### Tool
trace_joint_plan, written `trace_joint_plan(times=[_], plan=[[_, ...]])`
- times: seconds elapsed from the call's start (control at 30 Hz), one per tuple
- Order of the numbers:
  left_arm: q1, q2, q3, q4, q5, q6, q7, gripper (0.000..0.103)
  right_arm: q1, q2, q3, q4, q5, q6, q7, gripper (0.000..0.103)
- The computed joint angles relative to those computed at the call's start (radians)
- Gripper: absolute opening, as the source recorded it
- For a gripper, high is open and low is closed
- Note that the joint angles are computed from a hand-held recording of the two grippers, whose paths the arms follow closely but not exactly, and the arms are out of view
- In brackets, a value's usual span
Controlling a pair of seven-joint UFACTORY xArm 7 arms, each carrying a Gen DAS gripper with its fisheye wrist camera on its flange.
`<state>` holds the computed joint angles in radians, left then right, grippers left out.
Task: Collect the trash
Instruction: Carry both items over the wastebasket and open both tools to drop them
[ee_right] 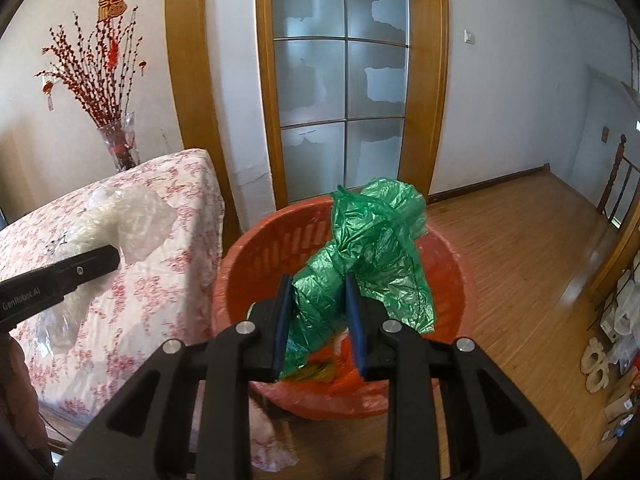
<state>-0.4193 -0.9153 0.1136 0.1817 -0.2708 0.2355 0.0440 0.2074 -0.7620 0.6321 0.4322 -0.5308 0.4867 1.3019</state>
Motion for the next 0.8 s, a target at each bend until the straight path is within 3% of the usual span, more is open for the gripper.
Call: trace_joint_plan(times=[0.2,0.43,0.8], plan=[[-0.100,0.127,0.026,0.054,-0.018,-0.068,0.027,0.030,-0.029,-0.009,-0.038,-0.039,-0.005,-0.050,-0.008,0.026],[-0.210,0.246,0.078,0.114,-0.063,-0.113,0.079,0.030,-0.088,0.026,-0.030,-0.056,-0.010,-0.115,0.000,0.026],[-0.345,0.391,0.154,0.207,-0.178,-0.111,0.192,0.030,-0.176,0.042,-0.017,-0.067,-0.025,-0.180,0.012,0.028]])
